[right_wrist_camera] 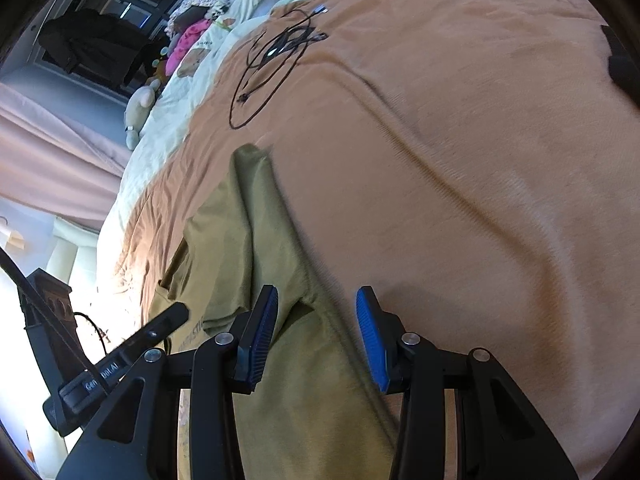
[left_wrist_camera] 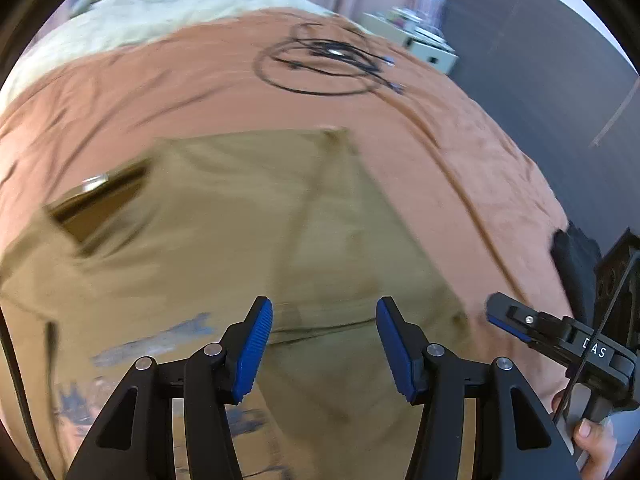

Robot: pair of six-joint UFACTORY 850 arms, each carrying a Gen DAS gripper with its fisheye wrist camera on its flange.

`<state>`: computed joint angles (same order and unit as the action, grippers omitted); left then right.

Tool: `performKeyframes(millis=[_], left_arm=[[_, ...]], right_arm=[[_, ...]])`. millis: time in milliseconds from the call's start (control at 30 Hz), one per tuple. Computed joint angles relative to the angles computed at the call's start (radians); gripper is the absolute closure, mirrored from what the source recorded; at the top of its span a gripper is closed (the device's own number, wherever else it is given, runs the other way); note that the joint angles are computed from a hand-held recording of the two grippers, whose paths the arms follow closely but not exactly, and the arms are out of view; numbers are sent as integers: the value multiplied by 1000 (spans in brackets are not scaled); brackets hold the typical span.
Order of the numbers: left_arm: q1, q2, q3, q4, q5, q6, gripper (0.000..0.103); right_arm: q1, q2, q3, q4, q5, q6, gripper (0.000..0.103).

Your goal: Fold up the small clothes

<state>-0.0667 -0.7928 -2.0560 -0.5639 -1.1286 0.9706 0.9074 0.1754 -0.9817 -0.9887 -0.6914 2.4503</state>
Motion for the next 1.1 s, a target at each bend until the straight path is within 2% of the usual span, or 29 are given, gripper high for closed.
performKeyframes(millis=[133, 233, 267, 333, 400, 467, 533, 600, 833, 900, 967, 1100], left_arm=[[-33, 15, 61, 16, 23, 16, 47], [-58, 33, 114, 51, 85, 30, 50], [-61, 39, 130, 60, 115, 32, 69], [-61, 41, 135, 90, 162, 19, 96], [-50, 10, 79, 68, 106, 12, 98], [-44, 15, 66, 61, 135, 25, 99], [-32, -6, 15, 58, 126, 4, 99], [-23, -47, -66, 75, 105, -41, 99], [-9, -188, -304, 190, 136, -190, 98], [-6, -207, -331, 216, 157, -217, 97], [2, -250, -399, 203, 112, -237, 96], [10, -251, -395, 202, 107, -222, 96]], right_arm=[[10, -8, -21, 31, -51, -43, 64], [16, -21, -37, 38, -54, -59, 64], [14, -24, -43, 41, -54, -71, 64], [16, -28, -52, 42, -56, -91, 64], [18, -34, -60, 41, -56, -110, 64], [19, -42, -67, 43, -51, -122, 64], [20, -43, -67, 45, -47, -124, 64], [18, -39, -62, 49, -45, -129, 64], [11, -56, -82, 78, -53, -177, 64], [8, -65, -90, 92, -58, -196, 64], [4, -68, -93, 96, -56, -206, 64], [3, -79, -109, 106, -60, -239, 64]])
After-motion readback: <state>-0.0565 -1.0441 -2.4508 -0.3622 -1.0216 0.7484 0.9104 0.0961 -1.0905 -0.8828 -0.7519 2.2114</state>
